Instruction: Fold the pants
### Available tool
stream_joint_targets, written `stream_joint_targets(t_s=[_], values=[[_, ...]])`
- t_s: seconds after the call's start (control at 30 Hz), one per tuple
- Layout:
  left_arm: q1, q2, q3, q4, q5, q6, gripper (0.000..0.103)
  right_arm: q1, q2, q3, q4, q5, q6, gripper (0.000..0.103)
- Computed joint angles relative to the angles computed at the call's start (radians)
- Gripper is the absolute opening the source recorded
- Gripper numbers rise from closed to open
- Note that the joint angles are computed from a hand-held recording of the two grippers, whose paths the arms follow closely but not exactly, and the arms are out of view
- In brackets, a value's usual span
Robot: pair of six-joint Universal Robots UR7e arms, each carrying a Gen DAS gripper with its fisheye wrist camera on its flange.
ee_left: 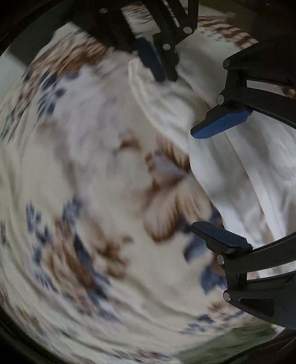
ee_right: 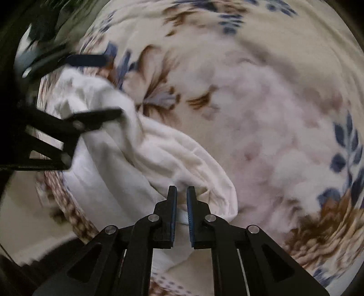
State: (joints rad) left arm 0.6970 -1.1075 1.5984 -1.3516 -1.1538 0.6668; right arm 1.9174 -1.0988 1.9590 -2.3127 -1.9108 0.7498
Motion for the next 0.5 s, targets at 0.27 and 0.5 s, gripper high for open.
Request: stream_joint_targets(t_s=[0.27, 0.5], values=[[-0.028, -0.005, 0.079, -0.021, 0.057, 0.078, 0.074, 0.025, -0.01, 0.017, -0.028, -0.071, -0.054, 0.011], [0.025, 0.061, -0.044, -0.001, 0.02, -0.005, 0.075, -0.017, 0.054, -0.042, 0.025, -0.063, -0.137, 0.019]])
